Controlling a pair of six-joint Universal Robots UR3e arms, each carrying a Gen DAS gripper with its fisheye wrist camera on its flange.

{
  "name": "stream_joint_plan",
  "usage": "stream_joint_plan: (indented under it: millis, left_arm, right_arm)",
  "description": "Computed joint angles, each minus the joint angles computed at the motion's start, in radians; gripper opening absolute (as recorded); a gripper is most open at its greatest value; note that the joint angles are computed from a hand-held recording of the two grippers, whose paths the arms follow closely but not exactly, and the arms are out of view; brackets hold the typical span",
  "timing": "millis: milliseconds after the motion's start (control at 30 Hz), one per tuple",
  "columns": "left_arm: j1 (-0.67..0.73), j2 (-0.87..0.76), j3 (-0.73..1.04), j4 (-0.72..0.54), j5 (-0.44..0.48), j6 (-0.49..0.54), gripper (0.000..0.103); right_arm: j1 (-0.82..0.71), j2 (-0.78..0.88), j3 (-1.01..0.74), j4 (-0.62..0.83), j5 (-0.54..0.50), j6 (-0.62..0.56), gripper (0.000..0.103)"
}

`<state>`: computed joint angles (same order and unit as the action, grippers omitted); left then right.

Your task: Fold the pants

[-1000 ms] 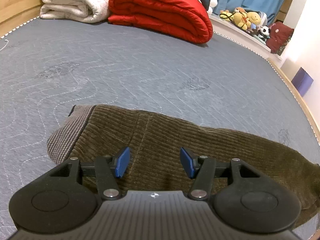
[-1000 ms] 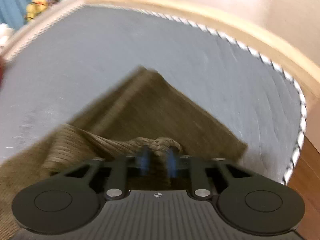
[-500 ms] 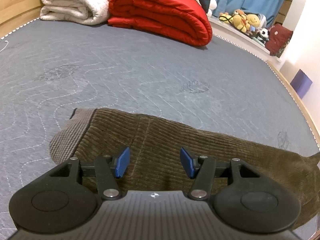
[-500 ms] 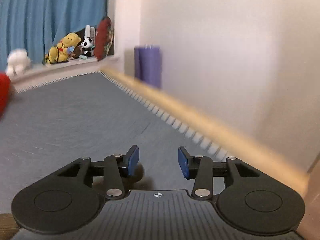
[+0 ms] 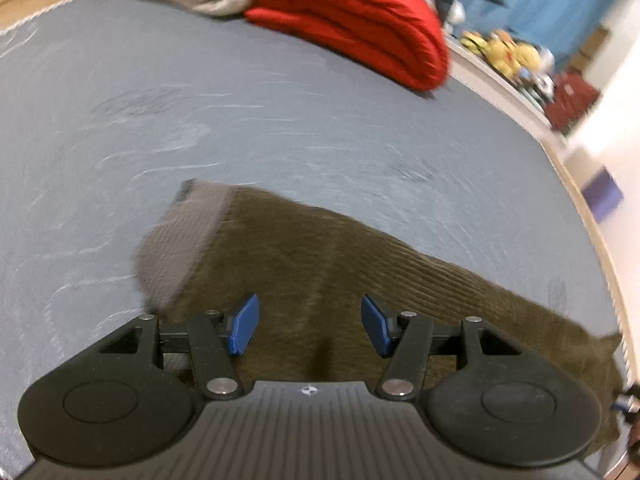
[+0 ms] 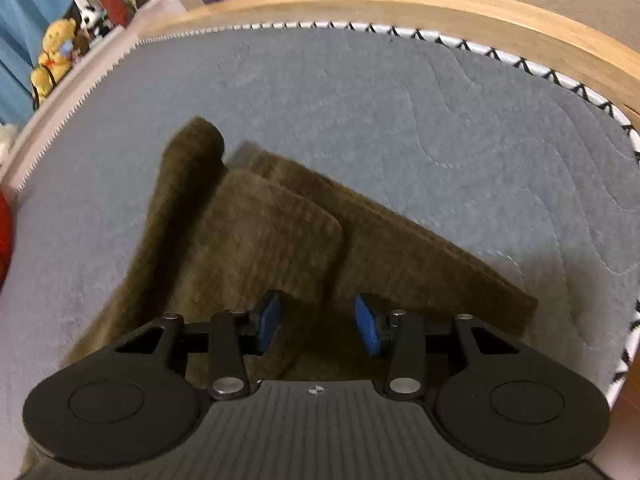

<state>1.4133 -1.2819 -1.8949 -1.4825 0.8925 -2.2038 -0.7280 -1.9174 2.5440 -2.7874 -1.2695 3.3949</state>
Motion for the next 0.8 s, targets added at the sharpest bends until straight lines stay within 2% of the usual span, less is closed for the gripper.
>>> stream_joint_plan:
  millis: [67,100,133,233,367,467,533,600,633,700,767,800]
  left_arm:
    - [0.056,-0.029,0.023,-0.010,0.000,-0.008,0.062]
    - [0.083,-0.048,0.031,0.000,0.005,-0.019,0.062]
    - [0.100,-0.061,0.035,0.014,0.012,-0.033,0.062]
    - [0.129,-0.118,0.056,0.052,0.034,-0.084,0.062]
    - [0.104,-0.198,0.110,0.014,0.050,-0.109,0.062]
    - [0.052,-0.178,0.057,0.123,0.061,-0.134,0.062]
    - [0.024,-0.172,0.036,0.168,0.057,-0.144,0.056]
    - [0.003,-0.148,-0.006,0.252,0.082,-0.159,0.028]
    - [0.010,-0.134,-0.012,0.253,0.075,-0.142,0.025]
    - [0.072,-0.081,-0.010,0.159,0.006,-0.076,0.019]
    - [0.166,0.014,-0.007,0.013,-0.076,0.063,0.018]
    - [0.223,0.056,0.009,-0.100,-0.115,0.142,0.018]
  right_arm:
    - [0.011,0.041,-0.033,-0.005,0.006,0.000,0.022]
    - [0.047,0.068,-0.051,-0.027,-0.030,0.012,0.015]
    - [0.041,0.124,-0.070,-0.069,-0.039,-0.014,0.014]
    - [0.056,0.131,-0.067,-0.114,-0.068,-0.020,0.010]
    - [-0.036,0.037,-0.047,-0.080,0.028,-0.050,0.010]
    - [-0.055,0.005,-0.044,-0.059,0.045,-0.065,0.009]
    - [-0.063,-0.004,-0.045,-0.045,0.046,-0.073,0.009]
    - [-0.084,-0.051,-0.038,-0.003,0.061,-0.084,0.008]
    - [-0.090,-0.062,-0.040,0.008,0.068,-0.085,0.007]
    - [-0.136,-0.147,-0.027,0.072,0.111,-0.105,0.006]
    - [-0.217,-0.290,-0.028,0.202,0.186,-0.143,0.006]
    - [-0.257,-0.359,-0.034,0.271,0.221,-0.165,0.005]
